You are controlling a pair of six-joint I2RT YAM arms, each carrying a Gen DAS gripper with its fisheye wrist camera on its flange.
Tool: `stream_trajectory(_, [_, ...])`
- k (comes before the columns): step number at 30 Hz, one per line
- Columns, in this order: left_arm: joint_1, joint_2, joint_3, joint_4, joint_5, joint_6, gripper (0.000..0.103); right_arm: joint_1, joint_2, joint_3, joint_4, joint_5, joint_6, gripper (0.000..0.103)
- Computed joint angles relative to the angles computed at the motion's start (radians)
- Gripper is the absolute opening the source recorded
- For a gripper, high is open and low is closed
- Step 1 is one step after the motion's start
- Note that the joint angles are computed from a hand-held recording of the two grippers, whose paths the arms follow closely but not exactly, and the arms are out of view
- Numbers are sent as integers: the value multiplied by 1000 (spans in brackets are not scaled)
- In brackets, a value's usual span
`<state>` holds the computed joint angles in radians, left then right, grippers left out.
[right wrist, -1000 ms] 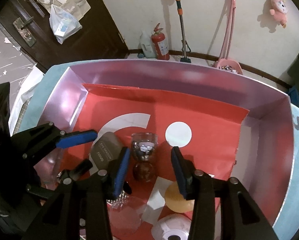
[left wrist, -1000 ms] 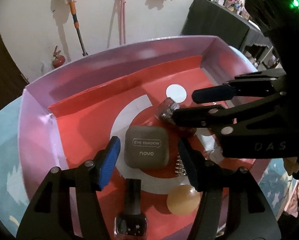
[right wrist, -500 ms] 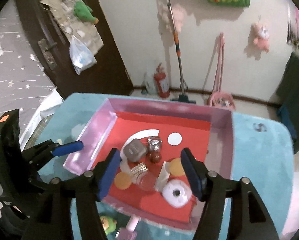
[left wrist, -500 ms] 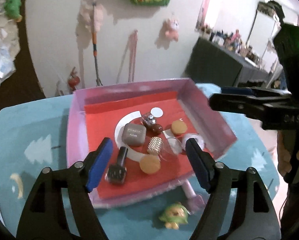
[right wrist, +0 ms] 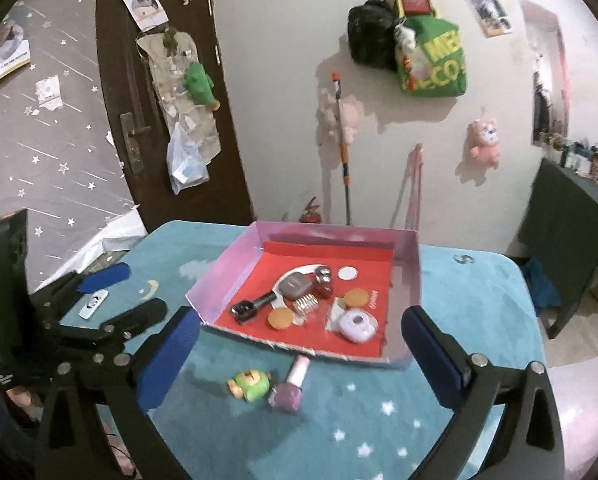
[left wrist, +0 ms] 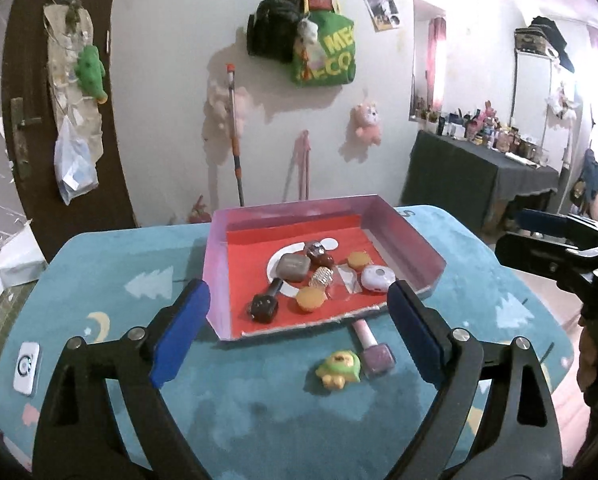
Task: Organize rigid objects
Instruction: 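Withdraw both grippers from the box back over the table, then move both grippers toward the green toy and pink nail polish on the table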
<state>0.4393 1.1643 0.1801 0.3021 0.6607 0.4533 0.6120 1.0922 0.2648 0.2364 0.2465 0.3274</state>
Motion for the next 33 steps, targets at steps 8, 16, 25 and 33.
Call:
stream_trajectory(8, [18,272,-118,340,10,6,92,79,152,-192,286,146,105,103])
stream_trajectory(16, [-46,714,-91,757,-62,-44,92,57,770,-240,920,163,131,103])
stream_trajectory(25, [-104,959,-18,907,-109,-84,92,-4,1075,-175,1151,130,102,103])
stream_trajectory(33, [-148,1035,39,877,-162,-105,92,-69,1160,-139,1191,76,102,103])
